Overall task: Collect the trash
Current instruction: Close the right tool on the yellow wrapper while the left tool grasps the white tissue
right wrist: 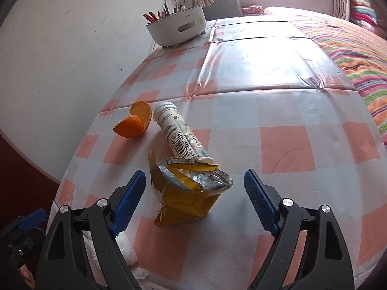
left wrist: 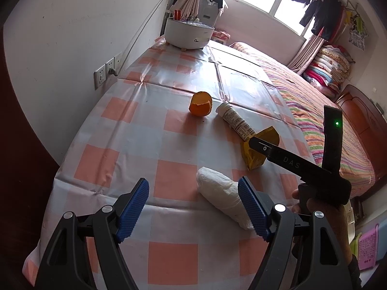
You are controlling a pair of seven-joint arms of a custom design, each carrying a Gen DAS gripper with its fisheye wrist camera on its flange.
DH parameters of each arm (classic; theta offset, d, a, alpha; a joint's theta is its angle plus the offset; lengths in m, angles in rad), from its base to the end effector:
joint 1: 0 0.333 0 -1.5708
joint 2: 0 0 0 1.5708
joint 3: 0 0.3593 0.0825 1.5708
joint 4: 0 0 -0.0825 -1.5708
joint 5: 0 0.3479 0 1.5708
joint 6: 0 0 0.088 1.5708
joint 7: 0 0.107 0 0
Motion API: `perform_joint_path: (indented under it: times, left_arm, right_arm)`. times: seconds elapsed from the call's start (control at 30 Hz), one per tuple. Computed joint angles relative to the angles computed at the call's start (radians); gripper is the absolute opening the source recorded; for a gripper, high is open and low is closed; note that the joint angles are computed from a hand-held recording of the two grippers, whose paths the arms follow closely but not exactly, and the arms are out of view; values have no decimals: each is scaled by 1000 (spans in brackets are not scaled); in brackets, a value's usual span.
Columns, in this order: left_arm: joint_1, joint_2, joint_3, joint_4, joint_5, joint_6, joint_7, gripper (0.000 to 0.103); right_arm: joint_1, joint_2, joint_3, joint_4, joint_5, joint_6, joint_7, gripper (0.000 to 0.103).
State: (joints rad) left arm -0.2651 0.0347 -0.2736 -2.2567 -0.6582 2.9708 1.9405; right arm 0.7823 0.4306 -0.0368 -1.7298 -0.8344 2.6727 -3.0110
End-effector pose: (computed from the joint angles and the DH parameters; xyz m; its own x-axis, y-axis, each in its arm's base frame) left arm 0.4831 -0.2381 0.4832 -0.3652 -0.8920 0.2666 -0.7831 0.1395 -0.6061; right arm 0.4844 0.4830 0.4417 -0.1640 -0.9344 -0.3162 -0.7373 0.3291 -0.5900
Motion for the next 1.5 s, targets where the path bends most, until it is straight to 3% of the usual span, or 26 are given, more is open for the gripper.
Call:
perform_joint_path:
  times: [0.07,0.13,0.17,0.2,0.4,0.57,0.7,0.77,0.93,1.27,1.5]
  left_arm:
    - [-2,2,-1,1,3,1,-1,74]
    - [-3,4,-1,1,15,-2,-9,74]
    - [-4,5,-1,1,26,-3,-17,74]
    - [-5,6,0,1,38,-4,-27,74]
    - [-4,19,-2,7,93,-19,-77,74]
    - [-3,37,-9,20,129,-48,-113,74]
    - [-8,51,-21,31,147,-72,-139,74]
    - [1,62,-39,49,83,-107,-100,74]
    - [-13,91,-29,70,131,-137,-203,74]
    - [-49,143,-4,100,399,-112,-462,74]
    - [-87,165,41,98,607,-49,-642,74]
  right_arm:
    - [-7,18,16,28,24,-26,-57,59]
    - [6,29,9,41,20,-36,-78,57]
    - [18,28,-1,43,8,-47,-67,52]
    - [19,27,-2,39,4,-40,-63,39]
    - [38,-31,-10,-42,-72,-6,30,38]
    - [39,-148,-14,-179,-240,79,266,38]
    - [38,-227,11,-233,-385,71,433,38]
    - [29,-257,24,-247,-474,83,532,38]
    - [4,-311,95,-282,-551,40,599,38]
    - [-72,-402,240,-385,-682,-11,785,38]
    - [-109,-489,300,-485,-741,-40,919,38]
